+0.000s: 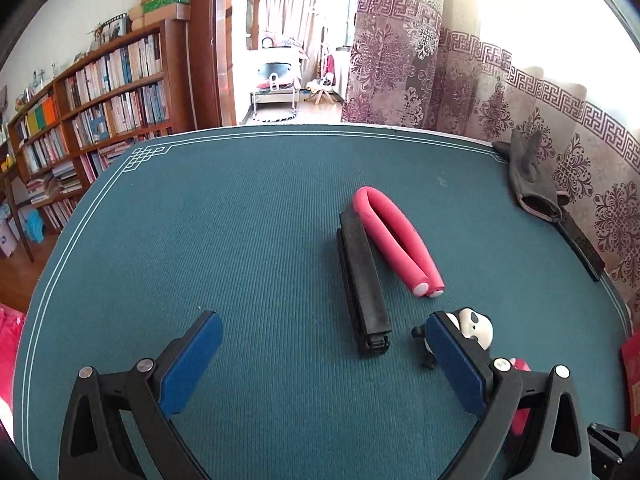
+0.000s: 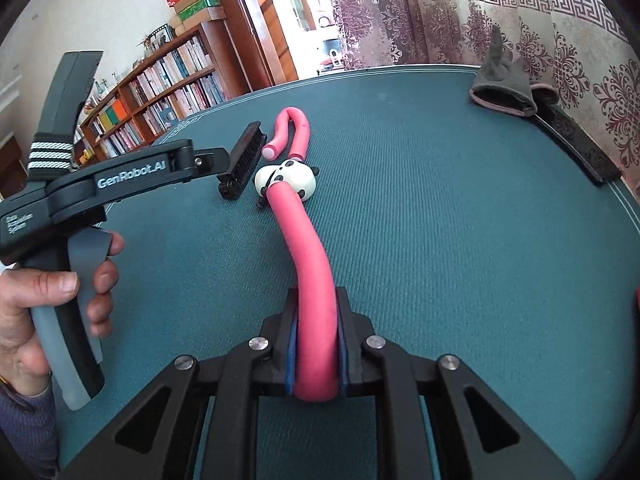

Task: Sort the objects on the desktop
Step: 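Grasp the pink foam tube with the right tool, then lift the pink foam tube with the right tool while the left tool grasps the black comb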

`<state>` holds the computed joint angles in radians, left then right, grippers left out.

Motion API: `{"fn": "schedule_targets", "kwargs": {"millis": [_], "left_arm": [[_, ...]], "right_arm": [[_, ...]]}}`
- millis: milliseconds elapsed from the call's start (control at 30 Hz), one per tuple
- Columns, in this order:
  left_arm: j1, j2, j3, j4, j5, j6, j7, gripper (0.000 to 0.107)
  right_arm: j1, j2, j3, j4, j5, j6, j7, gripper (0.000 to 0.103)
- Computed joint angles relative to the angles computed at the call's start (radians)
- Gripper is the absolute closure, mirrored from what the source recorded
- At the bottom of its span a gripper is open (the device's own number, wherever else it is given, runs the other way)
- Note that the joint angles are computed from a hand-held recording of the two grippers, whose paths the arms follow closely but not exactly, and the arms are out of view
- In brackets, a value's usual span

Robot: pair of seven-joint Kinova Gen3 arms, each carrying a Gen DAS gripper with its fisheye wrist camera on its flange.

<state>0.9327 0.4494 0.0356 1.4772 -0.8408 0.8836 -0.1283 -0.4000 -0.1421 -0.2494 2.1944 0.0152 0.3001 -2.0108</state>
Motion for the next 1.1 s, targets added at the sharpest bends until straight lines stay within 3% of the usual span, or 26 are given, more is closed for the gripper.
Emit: {"fn": "schedule_targets", "kwargs": {"millis": [133,267,300,367,433,567,600,833,1100], "left_arm": [[-0.034,0.061,-0.005,-0.077,0.041,0.035,-0.075,0.007],[-0.069,0.102,-0.006,-0.136,0.103,0.045,-0.149,0.026],[-0.066,0.098,-0.019,-0.130,0.111,0.025,-0.149,0.027],[-0.059,0.102,-0.032,-0.136,0.113,0.016,-0.161,0.045],[-0.053,0.106,-0.037,-0.143,0.116,0.010,-0.182,0.054],[-0.034,0.107,-0.038,-0.150,0.123,0.005,-0.224,0.086],[-0.028,0.105,-0.038,-0.149,0.127,0.004,-0.229,0.089],[0.020,0.051,-0.038,-0.067,0.124,-0.013,-0.175,0.090],[0.074,-0.059,0.006,0.066,0.032,0.000,-0.010,0.090]], "right_arm": [[-0.024,0.000,0.034,0.007,-0.052,-0.014,0.049,0.086],[-0.031,0.000,0.045,0.009,-0.083,-0.020,0.076,0.086],[-0.037,-0.002,0.055,0.012,-0.099,-0.024,0.090,0.086],[-0.048,0.000,0.073,0.013,-0.132,-0.029,0.117,0.086],[-0.059,0.001,0.092,0.017,-0.168,-0.036,0.153,0.086],[-0.047,0.002,0.083,0.014,-0.181,-0.033,0.165,0.086],[-0.048,0.002,0.085,0.013,-0.188,-0.034,0.171,0.086],[-0.062,-0.002,0.112,0.014,-0.254,-0.034,0.234,0.086],[-0.077,-0.044,0.157,0.037,-0.337,-0.025,0.276,0.086]]}}
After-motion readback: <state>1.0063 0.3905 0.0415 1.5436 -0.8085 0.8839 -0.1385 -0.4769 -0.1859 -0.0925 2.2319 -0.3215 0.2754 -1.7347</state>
